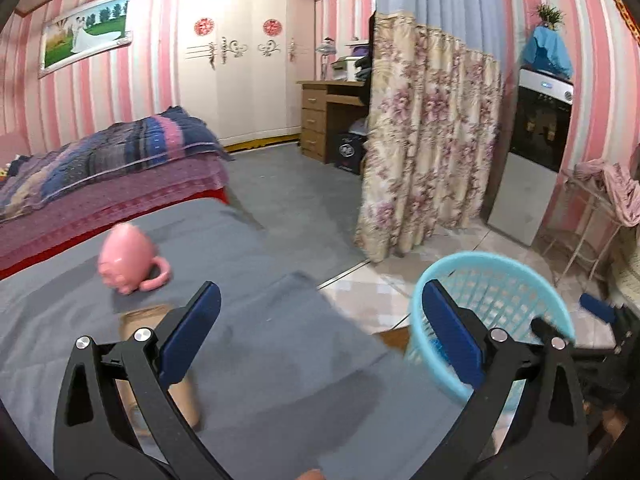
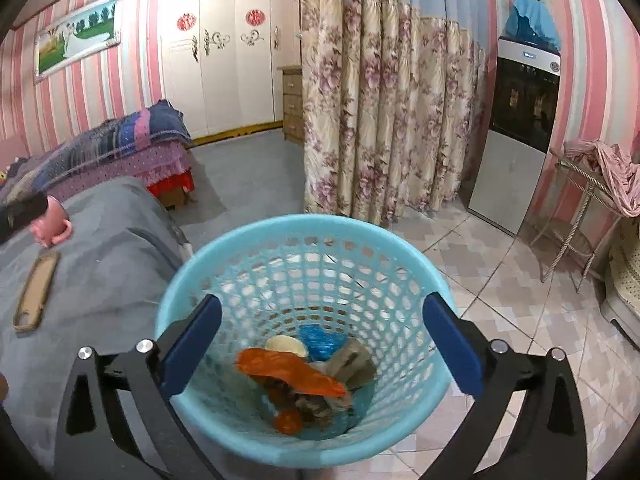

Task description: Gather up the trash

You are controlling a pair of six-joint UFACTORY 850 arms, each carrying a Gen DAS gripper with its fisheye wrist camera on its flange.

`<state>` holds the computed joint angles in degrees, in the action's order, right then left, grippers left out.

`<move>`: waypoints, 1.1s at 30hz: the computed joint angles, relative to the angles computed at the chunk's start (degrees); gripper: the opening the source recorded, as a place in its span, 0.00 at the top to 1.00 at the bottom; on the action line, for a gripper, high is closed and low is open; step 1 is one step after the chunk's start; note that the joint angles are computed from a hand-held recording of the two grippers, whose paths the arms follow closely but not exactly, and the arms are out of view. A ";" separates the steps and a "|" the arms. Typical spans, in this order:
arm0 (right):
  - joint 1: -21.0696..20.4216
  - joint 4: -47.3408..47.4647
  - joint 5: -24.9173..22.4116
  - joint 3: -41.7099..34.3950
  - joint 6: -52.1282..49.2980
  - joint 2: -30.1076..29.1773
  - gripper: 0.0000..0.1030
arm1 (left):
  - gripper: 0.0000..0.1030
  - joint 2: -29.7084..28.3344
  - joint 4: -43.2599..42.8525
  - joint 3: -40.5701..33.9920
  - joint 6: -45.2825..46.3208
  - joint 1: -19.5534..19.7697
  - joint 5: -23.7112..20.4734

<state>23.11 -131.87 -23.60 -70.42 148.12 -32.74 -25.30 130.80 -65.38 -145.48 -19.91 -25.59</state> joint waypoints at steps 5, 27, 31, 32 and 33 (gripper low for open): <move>4.66 2.19 -4.57 3.31 1.23 3.83 0.04 | 0.05 7.76 -1.86 9.89 3.41 -0.14 -6.52; 22.44 1.17 -9.02 8.75 -0.04 6.58 0.04 | 0.05 30.37 -17.55 39.40 4.81 -0.08 -13.60; 23.13 -0.46 -10.11 9.58 1.78 6.83 0.04 | 0.05 30.43 -18.70 39.62 5.15 0.27 -14.59; 23.08 -0.96 -10.10 9.79 2.43 6.96 0.04 | 0.05 30.32 -18.78 39.43 4.79 0.46 -14.57; 23.05 -1.26 -10.02 9.78 2.75 6.97 0.04 | 0.05 30.53 -18.32 39.53 3.86 0.81 -14.22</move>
